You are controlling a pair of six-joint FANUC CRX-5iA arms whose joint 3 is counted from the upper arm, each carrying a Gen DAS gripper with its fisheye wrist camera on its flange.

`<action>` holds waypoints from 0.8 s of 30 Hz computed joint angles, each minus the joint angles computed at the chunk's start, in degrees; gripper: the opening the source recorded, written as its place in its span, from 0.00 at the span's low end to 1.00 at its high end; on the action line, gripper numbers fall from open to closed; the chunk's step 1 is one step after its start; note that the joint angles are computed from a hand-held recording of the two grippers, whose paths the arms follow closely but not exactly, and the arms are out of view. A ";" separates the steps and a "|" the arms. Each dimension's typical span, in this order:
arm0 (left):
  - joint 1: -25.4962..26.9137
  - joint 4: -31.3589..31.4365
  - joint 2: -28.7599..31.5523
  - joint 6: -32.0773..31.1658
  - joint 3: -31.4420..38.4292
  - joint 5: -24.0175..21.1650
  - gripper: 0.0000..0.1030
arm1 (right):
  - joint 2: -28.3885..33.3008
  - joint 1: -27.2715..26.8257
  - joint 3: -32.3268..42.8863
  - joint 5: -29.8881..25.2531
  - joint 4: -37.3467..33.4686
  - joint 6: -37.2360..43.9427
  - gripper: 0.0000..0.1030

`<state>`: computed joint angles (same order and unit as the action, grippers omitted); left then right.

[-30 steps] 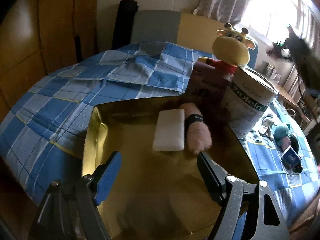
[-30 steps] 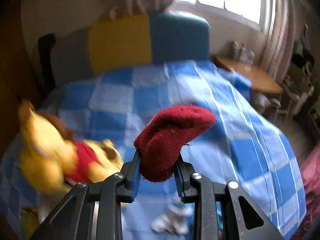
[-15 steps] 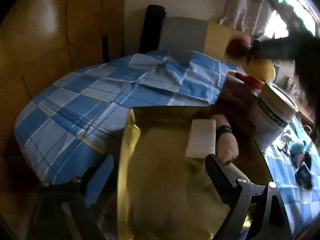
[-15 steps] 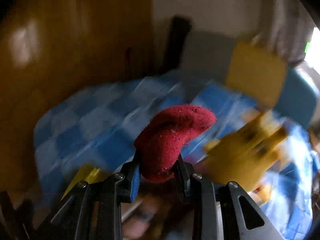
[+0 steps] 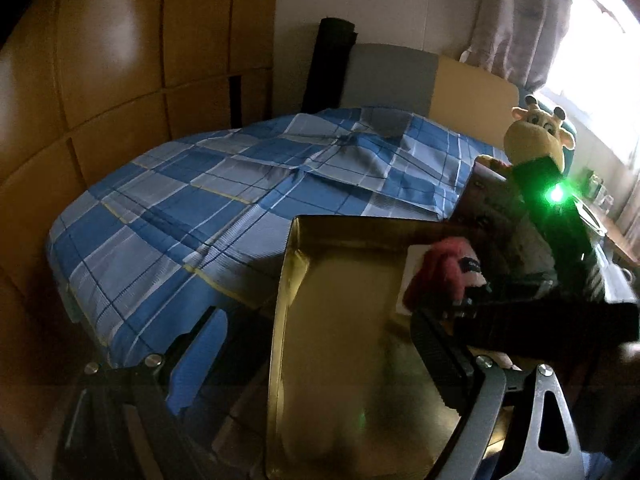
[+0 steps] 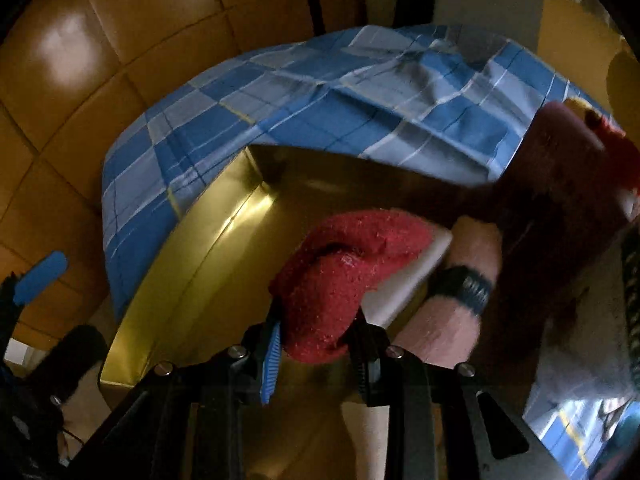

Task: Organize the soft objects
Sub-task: 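Carry the red sock into the gold tray and open the right gripper, then withdraw the right gripper from the gold tray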

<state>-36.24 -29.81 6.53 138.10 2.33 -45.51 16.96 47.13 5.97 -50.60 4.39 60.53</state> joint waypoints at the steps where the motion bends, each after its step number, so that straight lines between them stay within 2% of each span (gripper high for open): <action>1: -0.12 -0.26 -0.05 0.29 -0.04 -0.05 0.91 | -0.01 0.16 -0.25 -0.17 -0.33 0.20 0.29; 7: -0.02 0.87 -0.61 -0.17 -1.00 0.83 0.91 | 0.31 1.54 -1.22 -2.87 0.50 -1.37 0.37; 11: -0.21 1.79 -0.93 -1.12 -1.62 1.48 0.91 | -0.77 2.06 -3.11 -1.21 1.36 -3.70 0.41; 16: -0.66 1.51 -1.35 -0.99 -1.88 1.60 0.91 | -2.70 2.25 -5.21 1.23 2.59 -6.26 0.60; 24: -0.51 2.58 -2.00 -1.93 -2.96 2.57 0.91 | -6.36 3.01 -9.39 4.31 7.66 -12.47 0.63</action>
